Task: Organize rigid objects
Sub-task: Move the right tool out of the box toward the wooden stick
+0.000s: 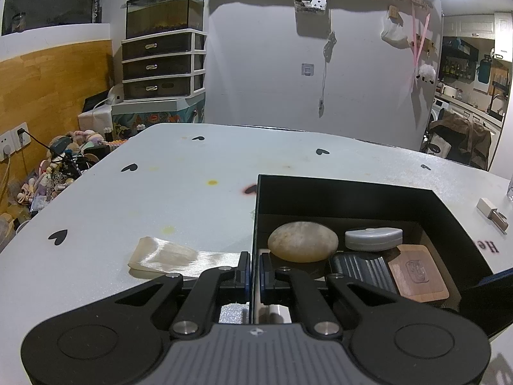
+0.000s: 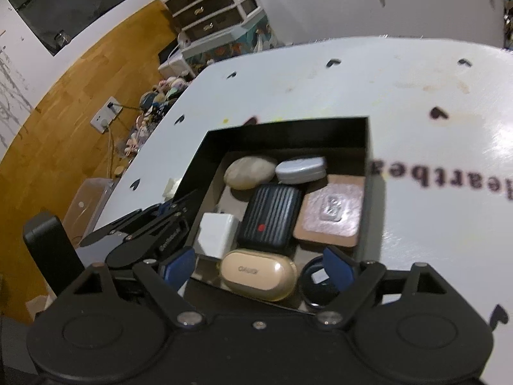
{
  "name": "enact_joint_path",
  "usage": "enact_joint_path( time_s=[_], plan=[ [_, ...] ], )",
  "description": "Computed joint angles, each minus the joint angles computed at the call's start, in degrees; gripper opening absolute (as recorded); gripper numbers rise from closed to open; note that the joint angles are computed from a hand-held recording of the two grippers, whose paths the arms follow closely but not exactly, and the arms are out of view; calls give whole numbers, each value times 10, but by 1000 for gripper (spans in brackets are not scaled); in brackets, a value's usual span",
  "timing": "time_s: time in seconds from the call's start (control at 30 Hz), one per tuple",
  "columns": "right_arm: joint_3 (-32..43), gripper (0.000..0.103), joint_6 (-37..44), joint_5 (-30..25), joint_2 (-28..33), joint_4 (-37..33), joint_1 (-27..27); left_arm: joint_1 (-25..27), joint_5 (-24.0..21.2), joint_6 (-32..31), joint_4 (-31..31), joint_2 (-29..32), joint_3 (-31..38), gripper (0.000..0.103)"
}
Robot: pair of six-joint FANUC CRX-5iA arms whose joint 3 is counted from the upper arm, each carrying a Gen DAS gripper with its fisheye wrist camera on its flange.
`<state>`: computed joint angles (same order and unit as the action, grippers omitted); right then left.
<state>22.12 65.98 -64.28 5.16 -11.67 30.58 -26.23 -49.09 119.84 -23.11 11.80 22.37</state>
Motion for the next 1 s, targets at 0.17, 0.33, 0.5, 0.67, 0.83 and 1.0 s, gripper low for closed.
enact_joint_path(
  time_s=[0.17, 0.33, 0.5, 0.67, 0.83, 1.0],
  plan=[
    [-36, 88, -8, 39, -27, 22, -2, -1, -2, 0, -2, 1, 2, 5],
    [-87, 89, -52, 90, -57, 93, 9, -1, -3, 0, -3, 0, 1, 5],
    [-151, 92, -103, 145, -86, 182, 17, 1, -5, -1, -5, -3, -1, 5],
    [-217, 95, -185, 183, -106, 287, 21, -1, -8, -1, -8, -2, 1, 5],
    [-289, 101, -276, 218, -122, 411, 18, -5, -17, 1, -14, 4, 11, 5],
    [-354, 103, -378, 243, -128, 552, 0, -10, -26, 6, -22, 9, 20, 5]
  ],
)
